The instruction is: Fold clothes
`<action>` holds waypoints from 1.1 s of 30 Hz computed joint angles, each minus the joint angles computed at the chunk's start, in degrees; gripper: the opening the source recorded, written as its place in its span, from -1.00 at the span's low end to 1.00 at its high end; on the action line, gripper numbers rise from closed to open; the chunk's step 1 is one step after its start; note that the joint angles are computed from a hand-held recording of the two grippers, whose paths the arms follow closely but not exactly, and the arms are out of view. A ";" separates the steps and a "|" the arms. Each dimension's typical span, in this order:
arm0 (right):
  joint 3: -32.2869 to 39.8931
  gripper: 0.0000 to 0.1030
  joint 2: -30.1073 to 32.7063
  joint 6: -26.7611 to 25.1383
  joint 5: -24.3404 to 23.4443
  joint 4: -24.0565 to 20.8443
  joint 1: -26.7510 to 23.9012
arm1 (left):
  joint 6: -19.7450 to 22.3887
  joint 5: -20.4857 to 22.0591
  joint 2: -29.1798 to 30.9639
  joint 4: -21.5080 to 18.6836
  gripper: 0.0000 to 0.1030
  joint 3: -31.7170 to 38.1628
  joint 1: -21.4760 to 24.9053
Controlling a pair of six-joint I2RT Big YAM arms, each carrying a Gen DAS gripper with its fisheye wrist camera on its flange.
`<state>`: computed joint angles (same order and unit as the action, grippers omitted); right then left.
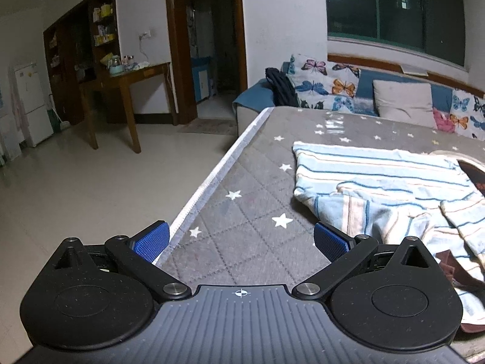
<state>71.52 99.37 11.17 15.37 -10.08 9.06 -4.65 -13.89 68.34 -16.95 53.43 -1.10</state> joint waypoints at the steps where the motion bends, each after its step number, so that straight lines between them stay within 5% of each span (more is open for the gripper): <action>1: 0.00 1.00 0.01 0.01 0.01 0.00 0.02 | -0.07 0.11 -0.34 0.15 1.00 -0.23 0.01; 33: -0.01 1.00 -0.01 0.02 0.01 -0.01 0.02 | 0.76 -1.28 -4.04 0.87 1.00 -1.62 -1.84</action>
